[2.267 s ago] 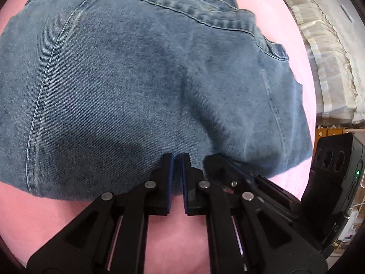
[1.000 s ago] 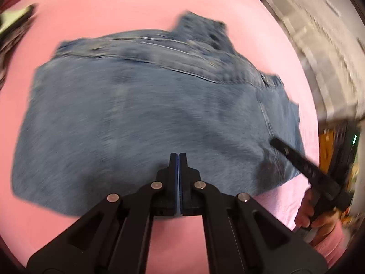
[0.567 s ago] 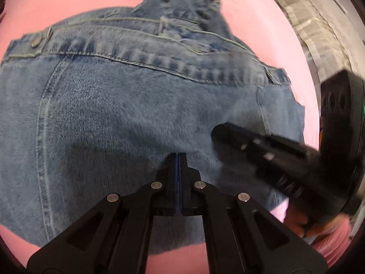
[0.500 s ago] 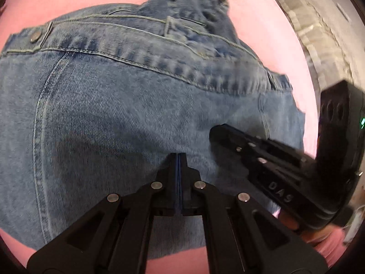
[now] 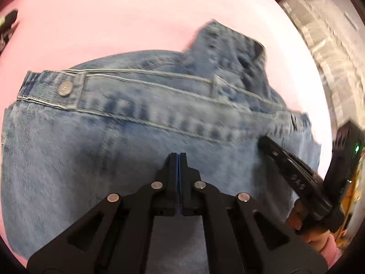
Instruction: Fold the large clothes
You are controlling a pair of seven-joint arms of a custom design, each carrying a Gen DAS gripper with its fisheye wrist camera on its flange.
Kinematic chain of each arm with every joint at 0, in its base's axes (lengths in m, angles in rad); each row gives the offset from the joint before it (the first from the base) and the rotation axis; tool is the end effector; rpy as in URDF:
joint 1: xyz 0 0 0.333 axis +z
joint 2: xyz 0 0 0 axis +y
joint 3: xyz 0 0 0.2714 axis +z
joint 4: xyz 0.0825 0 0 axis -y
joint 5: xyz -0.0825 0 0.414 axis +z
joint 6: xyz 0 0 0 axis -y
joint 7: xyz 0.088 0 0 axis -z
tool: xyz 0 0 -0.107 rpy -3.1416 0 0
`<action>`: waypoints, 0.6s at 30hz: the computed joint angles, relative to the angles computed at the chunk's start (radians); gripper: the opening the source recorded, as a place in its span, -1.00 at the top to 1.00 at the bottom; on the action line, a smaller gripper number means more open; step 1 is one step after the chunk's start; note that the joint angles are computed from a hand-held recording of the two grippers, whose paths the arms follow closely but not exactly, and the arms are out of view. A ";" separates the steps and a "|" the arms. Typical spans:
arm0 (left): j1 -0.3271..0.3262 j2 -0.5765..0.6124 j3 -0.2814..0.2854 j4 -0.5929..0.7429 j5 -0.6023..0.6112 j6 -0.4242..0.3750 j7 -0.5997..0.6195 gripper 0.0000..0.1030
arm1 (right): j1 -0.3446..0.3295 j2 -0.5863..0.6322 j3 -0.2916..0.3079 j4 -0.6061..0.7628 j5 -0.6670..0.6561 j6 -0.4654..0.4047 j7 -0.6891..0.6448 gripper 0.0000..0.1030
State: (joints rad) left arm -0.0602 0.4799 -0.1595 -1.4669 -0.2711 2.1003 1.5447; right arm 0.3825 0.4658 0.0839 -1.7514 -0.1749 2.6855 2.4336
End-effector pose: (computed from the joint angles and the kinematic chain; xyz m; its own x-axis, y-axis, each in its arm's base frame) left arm 0.7011 -0.1536 0.3743 -0.0681 -0.9440 0.3229 -0.9921 0.0298 -0.1222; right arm 0.6271 0.3163 0.3000 -0.2101 -0.9386 -0.2735 -0.8786 0.3040 -0.3682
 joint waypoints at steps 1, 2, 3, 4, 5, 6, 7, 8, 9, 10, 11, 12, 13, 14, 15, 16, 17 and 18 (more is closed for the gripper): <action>0.012 0.007 0.000 0.006 -0.017 0.003 0.007 1.00 | 0.004 -0.022 -0.013 -0.030 -0.005 0.007 0.031 1.00; 0.018 0.008 0.003 0.006 -0.018 0.012 0.014 1.00 | -0.001 -0.038 -0.012 -0.051 -0.002 0.013 0.033 1.00; 0.020 0.008 0.010 0.006 -0.007 0.018 0.016 1.00 | -0.009 -0.053 -0.014 -0.070 -0.007 0.016 0.024 1.00; 0.014 0.007 0.024 0.006 0.025 0.033 0.010 1.00 | 0.011 -0.067 -0.042 -0.076 -0.054 -0.014 0.056 1.00; 0.011 0.007 0.035 0.006 0.052 0.045 0.006 1.00 | 0.022 -0.073 -0.059 -0.073 -0.096 -0.050 0.078 1.00; 0.025 0.002 0.039 0.000 0.053 0.047 0.016 1.00 | -0.002 -0.088 -0.046 -0.095 -0.078 -0.033 0.048 1.00; 0.048 0.011 0.029 0.010 0.017 0.035 0.031 0.99 | -0.006 -0.101 -0.052 -0.105 -0.084 -0.047 0.064 1.00; 0.067 0.018 0.022 0.017 -0.014 0.024 0.040 0.99 | 0.021 -0.110 -0.081 -0.098 -0.149 -0.108 0.119 1.00; 0.086 0.021 0.015 0.017 -0.050 0.020 0.049 0.99 | 0.027 -0.130 -0.095 -0.114 -0.200 -0.131 0.143 1.00; 0.095 0.020 0.012 0.013 -0.066 0.023 0.059 0.99 | 0.004 -0.159 -0.088 -0.156 -0.188 -0.102 0.150 1.00; 0.095 0.015 0.012 0.004 -0.067 0.031 0.070 0.99 | -0.003 -0.177 -0.089 -0.174 -0.197 -0.107 0.179 1.00; 0.092 -0.001 0.016 -0.014 -0.056 0.041 0.076 0.99 | -0.002 -0.200 -0.098 -0.190 -0.235 -0.150 0.222 1.00; 0.079 -0.016 0.025 -0.029 -0.026 0.058 0.073 0.99 | 0.021 -0.220 -0.126 -0.202 -0.278 -0.207 0.257 1.00; 0.063 -0.028 0.038 -0.044 0.014 0.079 0.057 0.99 | 0.010 -0.240 -0.122 -0.226 -0.291 -0.209 0.274 1.00; 0.041 -0.041 0.054 -0.061 0.066 0.097 0.028 0.99 | -0.037 -0.278 -0.094 -0.282 -0.262 -0.154 0.289 1.00; 0.027 -0.055 0.070 -0.080 0.119 0.110 0.006 0.99 | -0.061 -0.304 -0.083 -0.323 -0.222 -0.105 0.290 1.00; 0.031 -0.063 0.074 -0.092 0.131 0.114 -0.004 0.99 | -0.075 -0.316 -0.074 -0.338 -0.202 -0.090 0.274 1.00; 0.043 -0.070 0.071 -0.101 0.118 0.112 -0.007 0.99 | -0.085 -0.322 -0.064 -0.337 -0.189 -0.097 0.246 1.00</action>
